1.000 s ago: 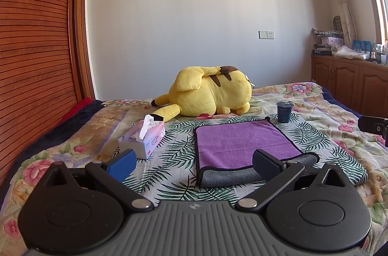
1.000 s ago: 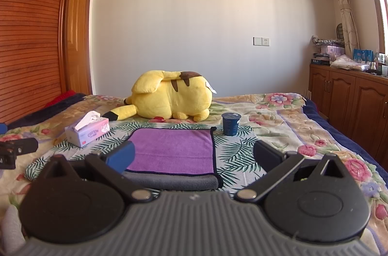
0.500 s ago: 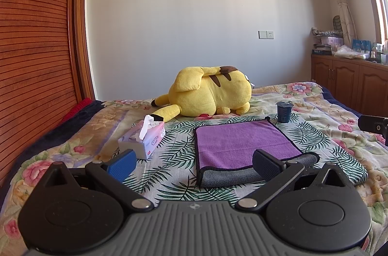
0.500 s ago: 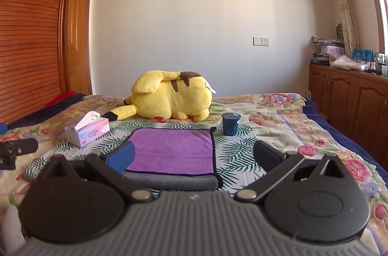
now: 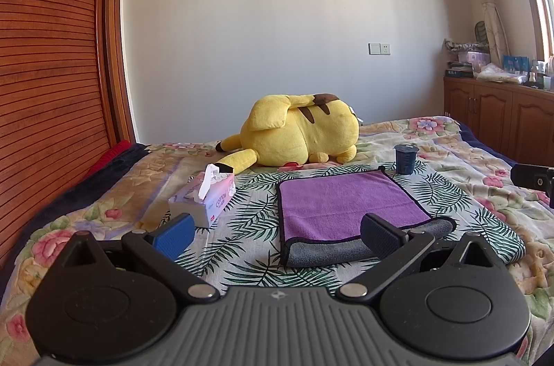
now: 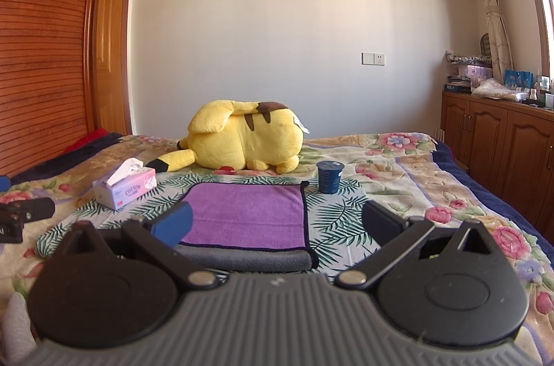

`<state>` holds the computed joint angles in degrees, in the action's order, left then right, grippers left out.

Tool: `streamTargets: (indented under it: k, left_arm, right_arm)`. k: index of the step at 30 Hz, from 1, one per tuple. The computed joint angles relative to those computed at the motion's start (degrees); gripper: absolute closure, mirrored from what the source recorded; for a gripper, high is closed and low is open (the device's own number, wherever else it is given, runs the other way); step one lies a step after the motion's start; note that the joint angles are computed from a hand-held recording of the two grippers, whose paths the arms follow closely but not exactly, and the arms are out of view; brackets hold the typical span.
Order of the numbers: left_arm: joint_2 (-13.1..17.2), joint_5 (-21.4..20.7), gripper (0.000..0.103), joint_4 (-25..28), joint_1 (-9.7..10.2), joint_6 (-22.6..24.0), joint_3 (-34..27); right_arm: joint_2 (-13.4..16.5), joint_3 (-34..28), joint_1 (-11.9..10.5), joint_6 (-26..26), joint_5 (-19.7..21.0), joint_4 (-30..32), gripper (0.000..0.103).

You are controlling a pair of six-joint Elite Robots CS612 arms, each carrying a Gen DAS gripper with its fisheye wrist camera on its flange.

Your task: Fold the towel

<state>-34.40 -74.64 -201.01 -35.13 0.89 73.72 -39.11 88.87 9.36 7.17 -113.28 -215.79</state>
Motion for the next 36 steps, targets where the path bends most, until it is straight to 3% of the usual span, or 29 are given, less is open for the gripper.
streamTargets:
  k: [24, 36]
  left_arm:
    - [-0.1, -0.1, 0.019, 0.5, 0.13, 0.1, 0.2]
    - [0.2, 0.4, 0.019, 4.5, 0.26, -0.4, -1.2]
  right_arm:
    - [-0.1, -0.1, 0.0, 0.0, 0.1, 0.5, 0.0]
    - [0.0, -0.7, -0.5, 1.4, 1.9, 4.4, 0.0]
